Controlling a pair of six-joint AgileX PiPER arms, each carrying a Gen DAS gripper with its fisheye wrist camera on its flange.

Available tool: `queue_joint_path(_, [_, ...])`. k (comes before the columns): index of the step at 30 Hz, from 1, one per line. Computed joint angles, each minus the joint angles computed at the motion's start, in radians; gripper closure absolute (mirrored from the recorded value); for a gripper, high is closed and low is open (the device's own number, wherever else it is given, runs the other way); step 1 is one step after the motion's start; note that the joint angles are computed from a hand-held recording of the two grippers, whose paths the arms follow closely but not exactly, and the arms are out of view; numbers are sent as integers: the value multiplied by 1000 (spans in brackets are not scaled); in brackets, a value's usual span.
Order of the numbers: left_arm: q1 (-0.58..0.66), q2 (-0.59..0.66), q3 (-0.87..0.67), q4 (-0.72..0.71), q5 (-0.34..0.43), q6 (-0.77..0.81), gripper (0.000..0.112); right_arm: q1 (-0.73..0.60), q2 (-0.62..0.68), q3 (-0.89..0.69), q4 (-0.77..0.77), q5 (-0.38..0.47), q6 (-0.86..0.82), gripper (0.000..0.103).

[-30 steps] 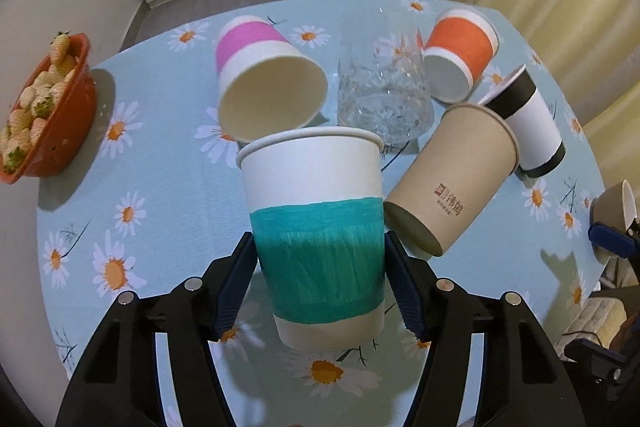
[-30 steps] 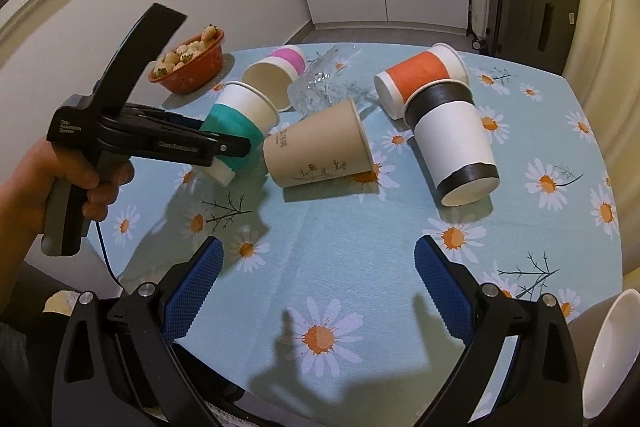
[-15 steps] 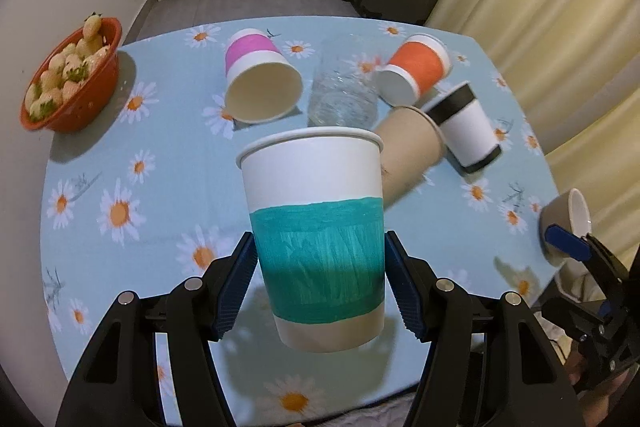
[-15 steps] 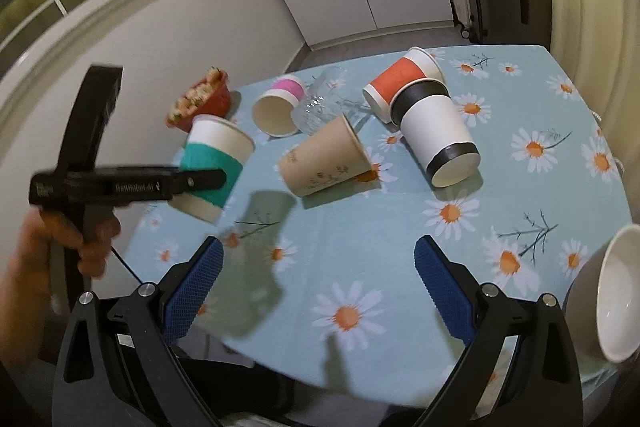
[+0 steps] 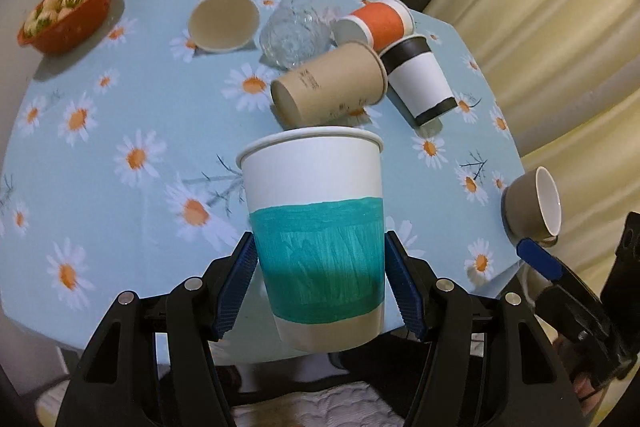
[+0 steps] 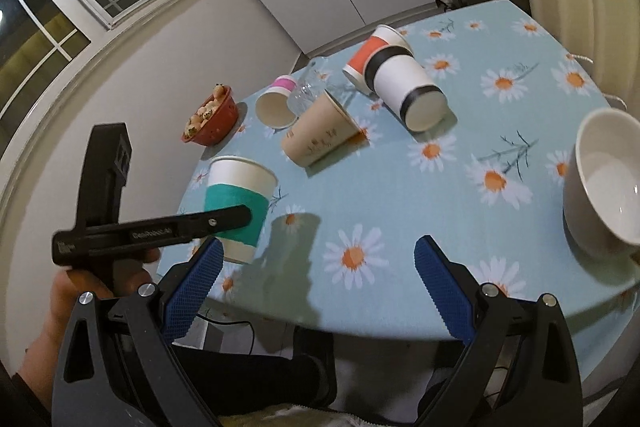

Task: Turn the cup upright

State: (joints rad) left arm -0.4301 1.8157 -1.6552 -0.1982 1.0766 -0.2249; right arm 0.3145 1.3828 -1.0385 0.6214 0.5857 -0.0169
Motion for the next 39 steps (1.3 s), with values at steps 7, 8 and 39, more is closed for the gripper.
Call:
queue_joint_path(7, [-55, 16, 78, 23, -68, -48, 50, -38, -23, 40, 5, -7, -26, 8])
queue_joint_path(8, [-59, 22, 81, 24, -70, -51, 50, -51, -24, 47, 30, -4, -44, 8])
queue_joint_path(39, [-49, -48, 142, 97, -127, -76, 33, -36, 11, 25, -60, -2, 41, 8])
